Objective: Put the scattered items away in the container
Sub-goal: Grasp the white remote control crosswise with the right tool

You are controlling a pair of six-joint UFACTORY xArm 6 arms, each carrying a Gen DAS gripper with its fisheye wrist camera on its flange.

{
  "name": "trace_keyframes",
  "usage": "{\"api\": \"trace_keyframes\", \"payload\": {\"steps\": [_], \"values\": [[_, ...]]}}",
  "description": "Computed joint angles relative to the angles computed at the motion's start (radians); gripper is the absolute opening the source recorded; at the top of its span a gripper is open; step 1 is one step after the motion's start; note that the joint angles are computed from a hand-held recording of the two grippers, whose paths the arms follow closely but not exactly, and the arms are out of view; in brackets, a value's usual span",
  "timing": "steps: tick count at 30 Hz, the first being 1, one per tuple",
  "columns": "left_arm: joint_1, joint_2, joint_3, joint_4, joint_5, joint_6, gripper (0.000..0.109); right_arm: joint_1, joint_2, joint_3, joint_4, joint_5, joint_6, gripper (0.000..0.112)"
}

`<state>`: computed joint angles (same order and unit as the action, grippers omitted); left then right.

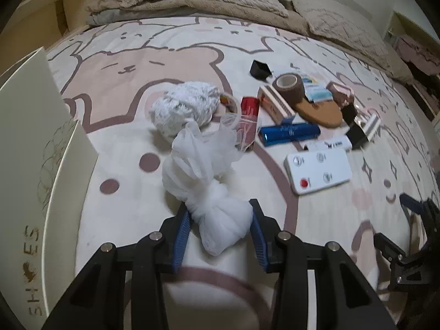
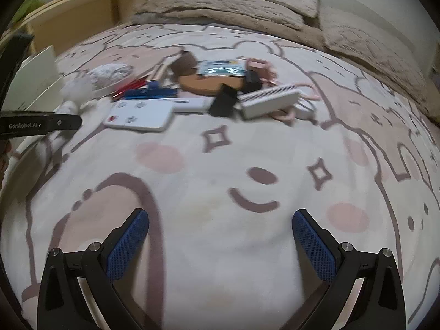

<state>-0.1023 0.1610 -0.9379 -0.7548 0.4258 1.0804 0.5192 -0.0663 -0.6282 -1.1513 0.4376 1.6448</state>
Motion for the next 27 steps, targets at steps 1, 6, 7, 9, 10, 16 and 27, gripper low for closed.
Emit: {"api": "trace_keyframes", "payload": {"steps": [1,6,7,9,10,16,27], "values": [[0.007,-0.003,0.001,0.012,0.012,-0.003,0.041,0.01,0.009,-0.012,0.011,0.008,-0.023,0.103],[0.049,-0.033,0.01,0.035,0.064,-0.006,0.041,0.022,0.039,-0.056,0.085,0.009,-0.143,0.103],[0.056,-0.038,0.014,0.038,0.069,0.0,0.041,0.022,0.047,-0.068,0.115,0.007,-0.181,0.103],[0.064,-0.048,0.026,0.044,0.069,0.01,0.041,0.024,0.064,-0.089,0.164,-0.001,-0.234,0.103],[0.068,-0.051,0.029,0.054,0.071,0.008,0.041,0.019,0.076,-0.1,0.203,-0.027,-0.266,0.103],[0.105,-0.085,0.022,-0.031,0.134,0.047,0.041,0.019,0.196,-0.234,0.316,-0.054,-0.265,0.103],[0.105,-0.086,0.018,-0.057,0.151,0.073,0.041,0.002,0.366,-0.448,0.33,-0.001,-0.187,0.103]]}}
